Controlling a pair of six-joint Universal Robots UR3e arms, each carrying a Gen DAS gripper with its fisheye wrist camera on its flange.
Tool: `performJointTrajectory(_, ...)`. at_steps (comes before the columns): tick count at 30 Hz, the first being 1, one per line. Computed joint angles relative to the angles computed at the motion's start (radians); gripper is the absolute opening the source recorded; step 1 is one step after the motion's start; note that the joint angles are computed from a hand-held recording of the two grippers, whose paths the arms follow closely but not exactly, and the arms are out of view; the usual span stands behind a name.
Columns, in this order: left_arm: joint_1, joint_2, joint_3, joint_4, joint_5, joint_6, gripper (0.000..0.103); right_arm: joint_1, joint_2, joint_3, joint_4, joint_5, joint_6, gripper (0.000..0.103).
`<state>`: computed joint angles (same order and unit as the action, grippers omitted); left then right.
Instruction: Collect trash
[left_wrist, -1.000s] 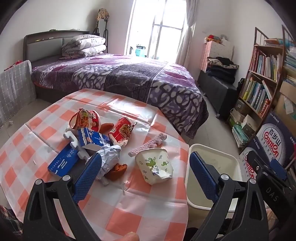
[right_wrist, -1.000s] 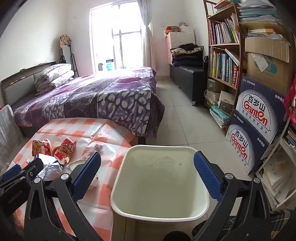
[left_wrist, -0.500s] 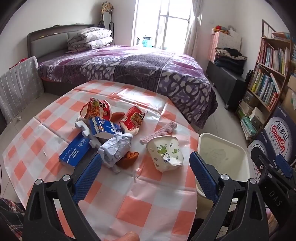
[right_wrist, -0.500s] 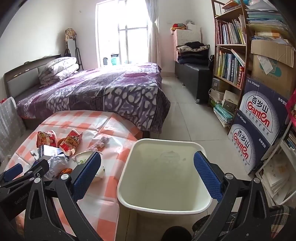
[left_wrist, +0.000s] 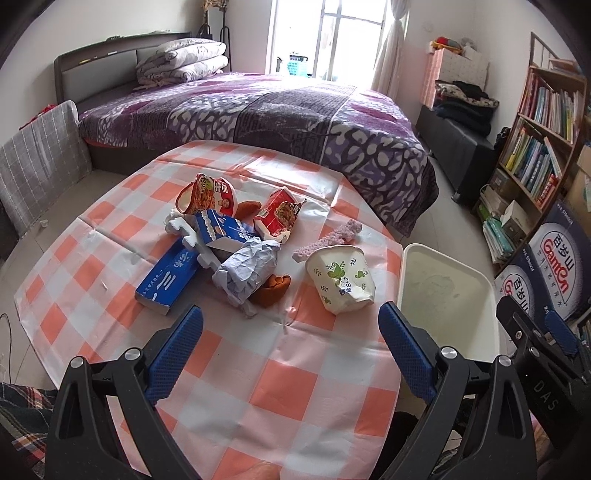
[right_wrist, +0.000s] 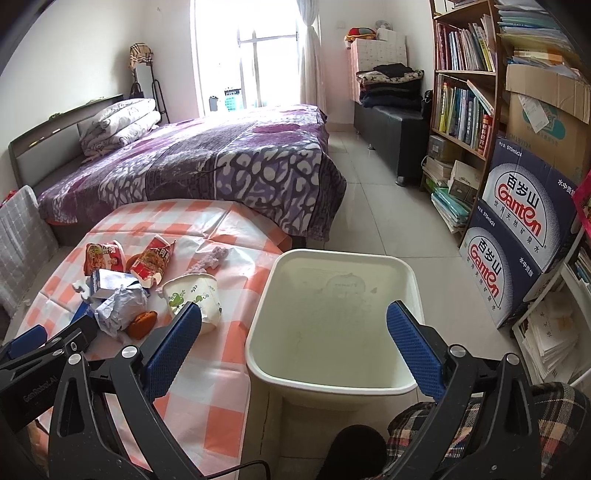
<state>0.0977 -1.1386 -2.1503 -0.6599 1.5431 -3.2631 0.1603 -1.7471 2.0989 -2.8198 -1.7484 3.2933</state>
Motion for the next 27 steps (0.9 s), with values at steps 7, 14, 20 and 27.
performJointTrajectory(7,-0.031,-0.038,0.04,0.0,0.02,-0.019,0.093,-0.011,-0.016,0.005,0.029,0.023,0.0,0.096)
performJointTrajectory(14,-0.036,-0.038,0.05,-0.012,0.028,-0.024,0.093,-0.008,-0.009,0.001,0.025,0.02,0.0,0.096)
performJointTrajectory(20,-0.039,-0.045,0.059,-0.021,0.033,-0.024,0.093,-0.012,-0.01,-0.003,0.032,0.026,-0.001,0.096)
performJointTrajectory(27,-0.006,-0.024,0.045,-0.031,0.007,-0.003,0.093,-0.002,0.003,-0.015,0.037,0.018,0.006,0.096)
